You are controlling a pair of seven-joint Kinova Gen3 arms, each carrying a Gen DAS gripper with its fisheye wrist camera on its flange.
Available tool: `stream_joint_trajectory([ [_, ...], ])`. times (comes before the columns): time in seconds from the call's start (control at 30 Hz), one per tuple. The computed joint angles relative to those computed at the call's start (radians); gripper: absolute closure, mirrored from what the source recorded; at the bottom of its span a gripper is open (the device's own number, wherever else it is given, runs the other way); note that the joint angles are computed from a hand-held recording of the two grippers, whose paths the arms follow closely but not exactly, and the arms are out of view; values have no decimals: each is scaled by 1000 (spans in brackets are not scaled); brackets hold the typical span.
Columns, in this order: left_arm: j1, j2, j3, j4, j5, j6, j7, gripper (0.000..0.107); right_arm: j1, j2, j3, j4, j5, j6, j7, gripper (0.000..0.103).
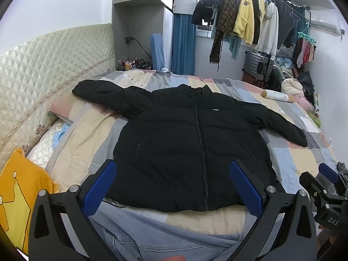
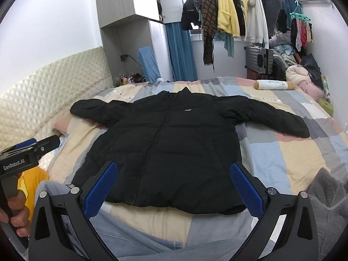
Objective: Fold large clothes
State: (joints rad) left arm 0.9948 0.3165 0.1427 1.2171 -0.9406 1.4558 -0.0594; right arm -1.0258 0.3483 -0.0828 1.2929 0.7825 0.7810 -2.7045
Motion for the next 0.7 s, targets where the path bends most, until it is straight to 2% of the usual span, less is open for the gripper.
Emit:
stream_joint_trajectory([
  [0.33, -4, -13, 8, 10, -1, -10, -2, 5, 10, 7, -1, -18, -27, 21, 16, 0],
  [0.5, -26, -14, 8, 9, 19, -43, -14, 5, 13, 12, 3, -30, -38, 20, 29, 0],
  [0.7, -36, 12, -10, -34, 18, -59, -53, 5, 18, 21, 15, -45, -34, 23, 30, 0],
])
